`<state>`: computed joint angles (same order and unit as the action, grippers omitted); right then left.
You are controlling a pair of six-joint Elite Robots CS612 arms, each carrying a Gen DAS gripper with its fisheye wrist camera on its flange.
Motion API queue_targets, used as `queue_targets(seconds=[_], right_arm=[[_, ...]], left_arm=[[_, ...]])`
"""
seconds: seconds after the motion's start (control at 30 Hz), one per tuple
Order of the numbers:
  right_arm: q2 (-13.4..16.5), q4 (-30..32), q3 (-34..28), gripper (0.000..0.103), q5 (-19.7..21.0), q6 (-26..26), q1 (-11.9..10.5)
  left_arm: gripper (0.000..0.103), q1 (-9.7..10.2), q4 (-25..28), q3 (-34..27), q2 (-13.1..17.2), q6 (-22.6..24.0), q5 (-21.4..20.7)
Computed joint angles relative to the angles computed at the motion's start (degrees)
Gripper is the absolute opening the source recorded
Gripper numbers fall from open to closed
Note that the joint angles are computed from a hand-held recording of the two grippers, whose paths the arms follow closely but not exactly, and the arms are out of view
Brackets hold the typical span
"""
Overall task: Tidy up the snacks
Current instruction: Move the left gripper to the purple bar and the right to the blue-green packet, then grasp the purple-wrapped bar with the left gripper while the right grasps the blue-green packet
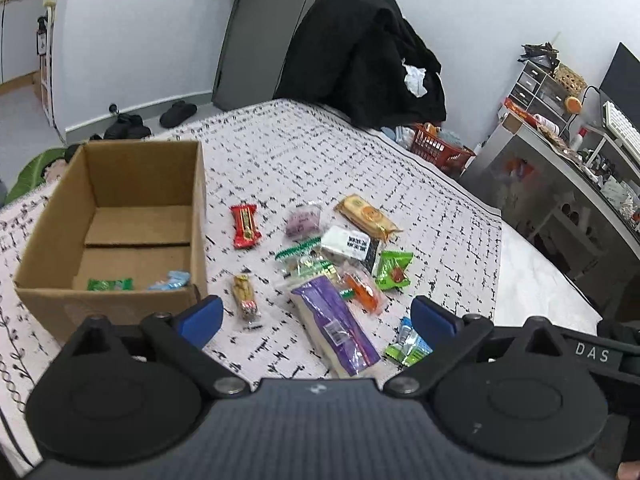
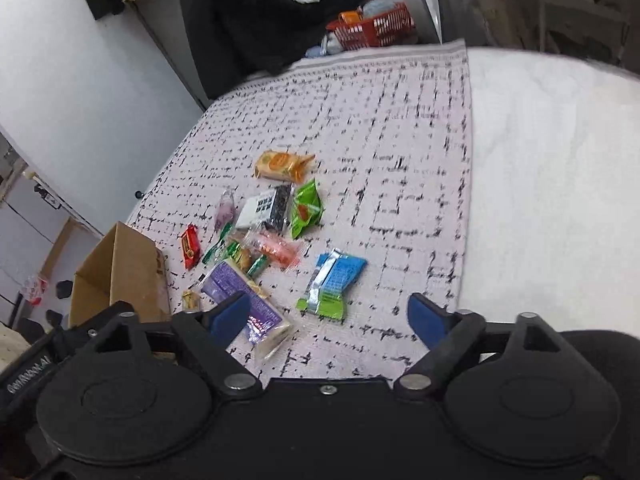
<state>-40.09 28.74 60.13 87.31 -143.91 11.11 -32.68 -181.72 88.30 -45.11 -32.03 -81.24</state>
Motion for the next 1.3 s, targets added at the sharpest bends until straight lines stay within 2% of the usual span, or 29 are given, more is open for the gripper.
queue_targets(seconds=[0.3,0.37,0.43,0.53,0.7,1.0,1.3], right_arm=[[3.05,2.13,-3.75,0.079,-3.04,3.14,-1.05],[3.66,2.65,-4.53,0.075,-3.72,3.64,-1.24],[4.57,3.38,-5.58,0.062,-5.32,4.3,-1.57],[5.75,4.23,-6.99,0.058,-7.01,5.1,-1.9],[8.24,6.74,-10.66,0.058,-8.24,4.66,-2.0],[13.04,11.72,-17.66,0.058,-8.24,4.6,-2.03],[14.84,13.26,-20.46,0.059,-8.05,2.81,-1.96]], left_arm=[[0.089,-0.17,3.5,-2.97,2.39,-2.21,-0.64],[0.085,-0.14,4.27,-3.53,2.87,-2.93,-0.97],[0.082,-0.24,4.77,-3.89,3.25,-2.94,-0.8],[0.077,-0.19,5.25,-4.57,3.99,-3.51,-1.45],[0.067,-0.14,6.85,-6.3,5.48,-4.4,-2.3],[0.066,0.05,8.76,-9.24,7.87,-5.21,-4.6],[0.066,0.3,10.22,-11.06,9.42,-6.39,-5.41]])
